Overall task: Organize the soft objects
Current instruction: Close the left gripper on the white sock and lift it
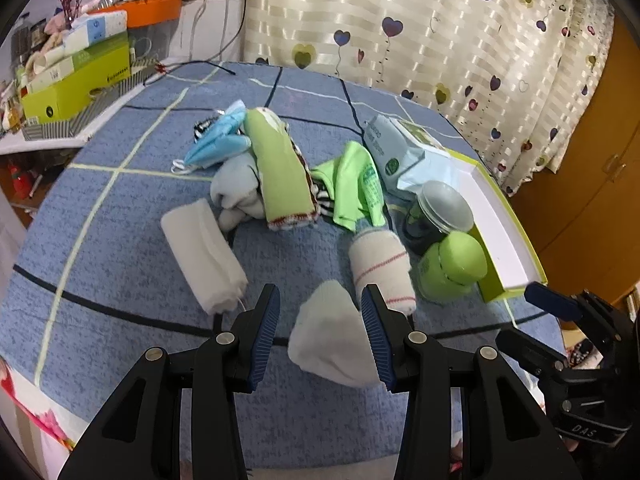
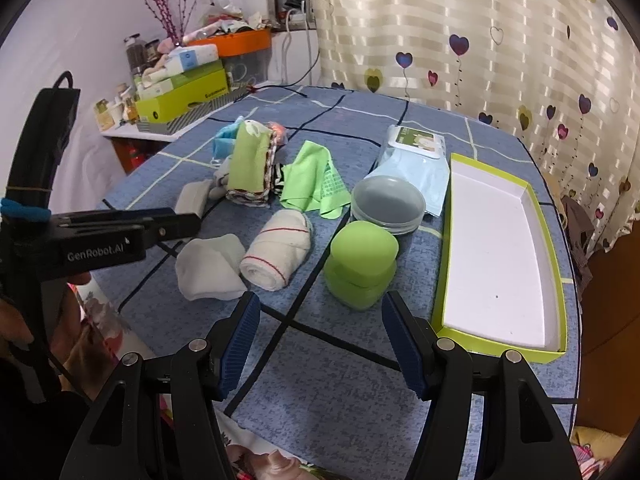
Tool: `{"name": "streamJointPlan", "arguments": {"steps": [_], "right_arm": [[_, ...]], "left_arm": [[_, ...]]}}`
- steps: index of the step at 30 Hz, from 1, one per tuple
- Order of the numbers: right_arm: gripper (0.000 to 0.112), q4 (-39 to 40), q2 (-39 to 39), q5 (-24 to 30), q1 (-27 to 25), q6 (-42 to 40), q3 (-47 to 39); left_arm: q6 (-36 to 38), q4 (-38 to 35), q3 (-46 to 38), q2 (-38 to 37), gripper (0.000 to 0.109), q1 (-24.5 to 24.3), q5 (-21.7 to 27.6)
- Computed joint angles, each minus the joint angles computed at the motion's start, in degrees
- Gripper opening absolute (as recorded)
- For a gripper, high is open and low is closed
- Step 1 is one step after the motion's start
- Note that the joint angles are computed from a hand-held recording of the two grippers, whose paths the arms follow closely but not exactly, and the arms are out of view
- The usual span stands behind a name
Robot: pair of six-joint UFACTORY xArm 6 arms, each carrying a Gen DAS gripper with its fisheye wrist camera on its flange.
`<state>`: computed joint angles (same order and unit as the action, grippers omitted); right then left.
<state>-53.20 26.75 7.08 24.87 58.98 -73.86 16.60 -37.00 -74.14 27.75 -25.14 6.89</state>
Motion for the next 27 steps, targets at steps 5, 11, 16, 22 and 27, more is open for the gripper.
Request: {"name": "streamJointPlan", "arguments": {"steps": [5,11,16,22,27], "right_arm": [[0.063,-0.25,-0.07,-0.36,0.02,0.27,0.39],[0.064,-1.27,-0.13,-0.32,0.03,1.63,0.7],[0.063,-0.61,0.1,-0.09,0.08,1.28,0.68],[0.064,2.01,0.9,0.57,0.36,-1.3,-0.33],[0.063,3.8,1.51,0.01,0.47,-2.61,-1.4]], "left_arm": [[4.95,-5.17,-0.58,0.5,0.044,-0.72,1.67],[-0.14,0.52,-2.53,3.16,0.051,-0.26,4.16],[-1.1,1.95,-4.27,4.98,0.059,0.2,6.42],[1.85,0.03,-6.58,6.75,0.059,0.25,10.26],[7.23,-6.2,-4.87,5.3,0.038,0.2,7.84]]}}
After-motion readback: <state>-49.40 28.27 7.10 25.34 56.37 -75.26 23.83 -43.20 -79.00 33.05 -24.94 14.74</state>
